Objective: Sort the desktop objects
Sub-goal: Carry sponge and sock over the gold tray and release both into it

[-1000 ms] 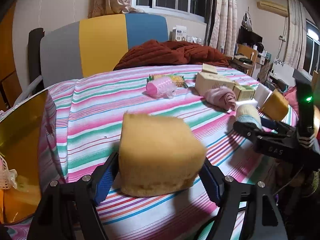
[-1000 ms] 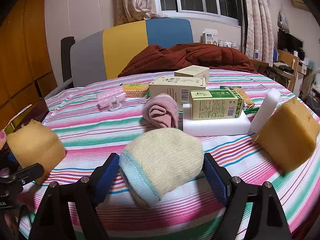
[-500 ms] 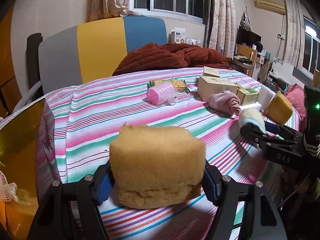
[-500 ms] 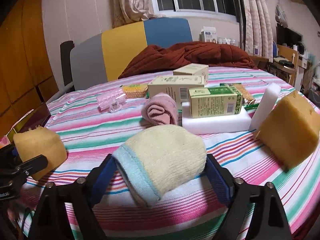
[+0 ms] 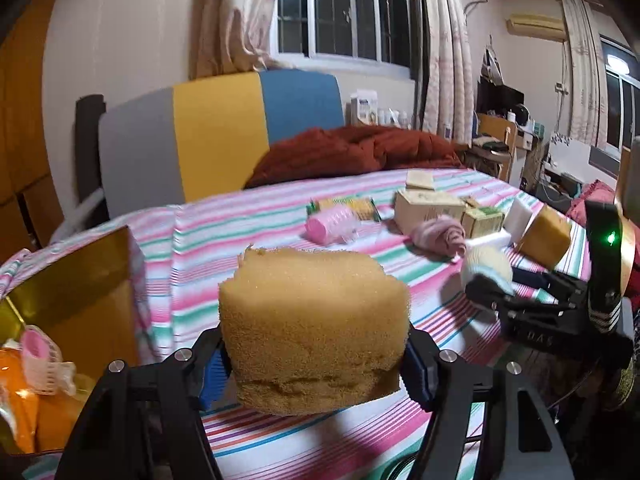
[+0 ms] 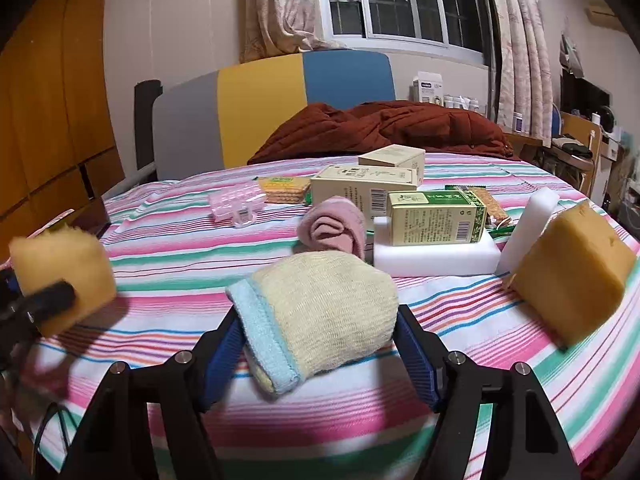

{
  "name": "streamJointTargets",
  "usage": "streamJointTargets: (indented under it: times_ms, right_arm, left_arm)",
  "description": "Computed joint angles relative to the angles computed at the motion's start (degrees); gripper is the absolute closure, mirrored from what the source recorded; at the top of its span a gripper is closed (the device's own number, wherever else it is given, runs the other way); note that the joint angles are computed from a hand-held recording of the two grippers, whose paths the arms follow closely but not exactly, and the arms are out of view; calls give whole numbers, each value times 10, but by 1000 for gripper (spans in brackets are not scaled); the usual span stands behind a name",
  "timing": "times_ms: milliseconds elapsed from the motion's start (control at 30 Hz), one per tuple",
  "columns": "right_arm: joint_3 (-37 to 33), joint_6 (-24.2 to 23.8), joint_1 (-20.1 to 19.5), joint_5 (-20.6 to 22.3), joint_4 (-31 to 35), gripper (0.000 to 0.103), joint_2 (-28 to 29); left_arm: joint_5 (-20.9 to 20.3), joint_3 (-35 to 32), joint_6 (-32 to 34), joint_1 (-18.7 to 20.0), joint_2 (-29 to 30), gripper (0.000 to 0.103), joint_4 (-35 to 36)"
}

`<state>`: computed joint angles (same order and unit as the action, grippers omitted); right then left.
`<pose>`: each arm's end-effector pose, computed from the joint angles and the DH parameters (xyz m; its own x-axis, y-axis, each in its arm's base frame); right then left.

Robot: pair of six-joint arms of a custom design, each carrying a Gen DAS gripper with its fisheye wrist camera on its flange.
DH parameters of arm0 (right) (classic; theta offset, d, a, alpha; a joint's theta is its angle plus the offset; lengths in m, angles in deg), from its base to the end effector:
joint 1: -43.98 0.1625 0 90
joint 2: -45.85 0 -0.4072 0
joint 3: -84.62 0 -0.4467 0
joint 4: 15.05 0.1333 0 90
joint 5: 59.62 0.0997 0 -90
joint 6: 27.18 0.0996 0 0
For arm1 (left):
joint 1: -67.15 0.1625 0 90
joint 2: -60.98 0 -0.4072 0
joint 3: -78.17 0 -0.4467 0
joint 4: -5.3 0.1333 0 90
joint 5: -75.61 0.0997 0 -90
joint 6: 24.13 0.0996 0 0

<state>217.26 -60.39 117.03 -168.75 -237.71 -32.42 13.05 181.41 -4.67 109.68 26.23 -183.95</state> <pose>-0.0365 -0.4649 0.2766 -0.7103 0.3809 0.5920 -0.3942 0.4814 -0.7828 -0.3426 -0.5574 -0.0460 -0.5184 0.6600 -0.5438 0.8548 0.3829 -0.3503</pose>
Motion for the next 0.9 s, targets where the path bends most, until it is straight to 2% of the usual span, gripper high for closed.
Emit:
streamJointTargets:
  times_ms: [167,367,667,767,900]
  right_arm:
    - [3,5,14,11,24,29,-3]
    - [-30,-9,69,34,94,29,15]
    - [-139,-17,162,82,238,29,94]
    - [-191,-20,186,73,274,29,137]
    - [-266,-4,207,52,341,29,189]
  left_arm:
    - [35,11,-33,6,-31,32,3]
    - [87,22,-68,24,-78,32,6]
    - [188,-22,-81,66,-94,32,39]
    - [219,-44,-74,77,-91,31,53]
    - [235,-88,-78,96,-83,31,92]
